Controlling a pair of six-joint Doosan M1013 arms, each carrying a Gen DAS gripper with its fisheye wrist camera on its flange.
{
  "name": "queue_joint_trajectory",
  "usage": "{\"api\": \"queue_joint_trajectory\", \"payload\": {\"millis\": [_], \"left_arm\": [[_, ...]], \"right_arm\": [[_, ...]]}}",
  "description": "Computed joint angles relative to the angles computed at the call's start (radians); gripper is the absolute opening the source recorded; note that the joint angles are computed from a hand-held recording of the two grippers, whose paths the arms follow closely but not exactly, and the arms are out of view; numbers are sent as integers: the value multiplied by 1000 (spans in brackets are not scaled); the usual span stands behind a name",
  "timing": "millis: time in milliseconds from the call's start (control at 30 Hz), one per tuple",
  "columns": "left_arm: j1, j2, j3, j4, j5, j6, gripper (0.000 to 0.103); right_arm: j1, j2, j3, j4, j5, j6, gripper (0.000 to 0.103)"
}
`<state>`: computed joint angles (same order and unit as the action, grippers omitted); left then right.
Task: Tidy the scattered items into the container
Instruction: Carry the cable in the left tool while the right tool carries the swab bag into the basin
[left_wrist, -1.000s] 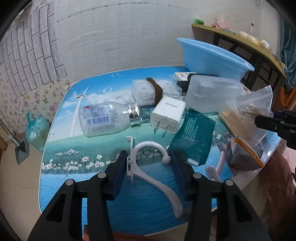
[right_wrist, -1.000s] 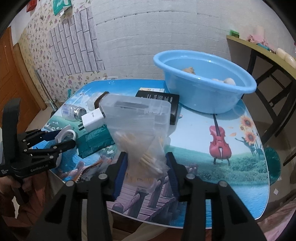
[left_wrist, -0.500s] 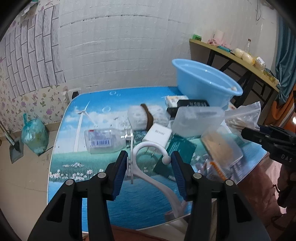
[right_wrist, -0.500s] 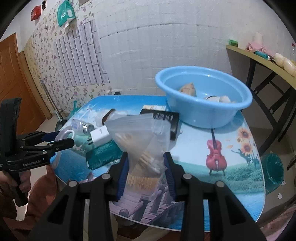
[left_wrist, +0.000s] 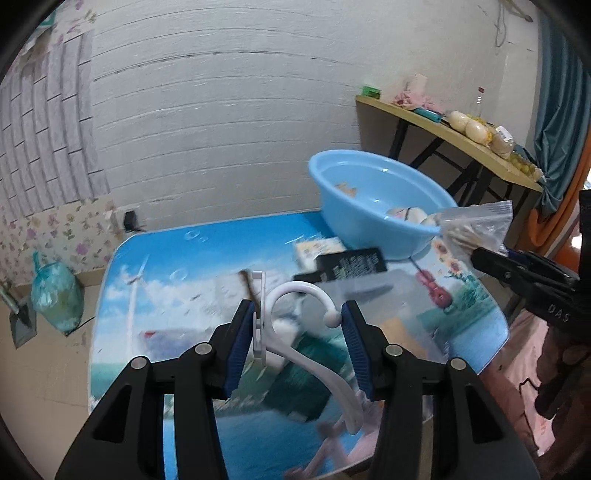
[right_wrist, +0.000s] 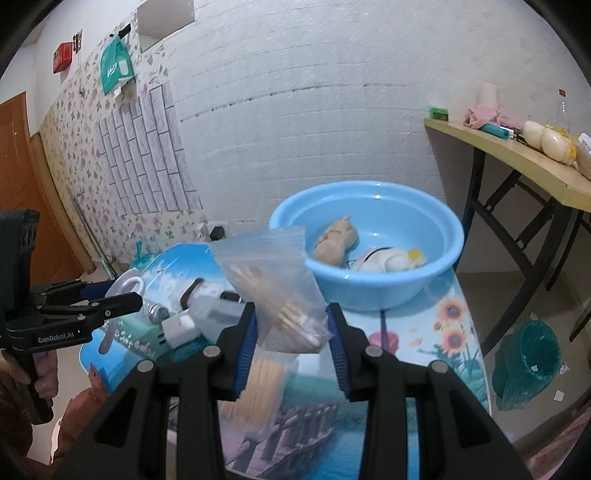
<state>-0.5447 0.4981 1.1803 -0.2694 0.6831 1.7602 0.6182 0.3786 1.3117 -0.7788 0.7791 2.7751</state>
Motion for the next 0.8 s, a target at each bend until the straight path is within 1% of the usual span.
{"api": "queue_joint_trajectory", "payload": {"millis": [233,367,533,700,800], "left_arm": [[-29,61,-107,-26,22,54,48],[-42,101,-181,-27,53,71,48],[-53,160,-284,-26,104,83,48],[-65,235,-404,-32,159,97,48],[-69,277,-470,-42,194,112,48]], "right_arm": [[-42,2,-1,-29,-22,36,36],[-64,1,1,-22,-32,29,36],[-88,5,1,-20,-40,26,36],[-113,16,-2,-3,-41,37,36],[-121,22,-4,-25,-32,70,36]]}}
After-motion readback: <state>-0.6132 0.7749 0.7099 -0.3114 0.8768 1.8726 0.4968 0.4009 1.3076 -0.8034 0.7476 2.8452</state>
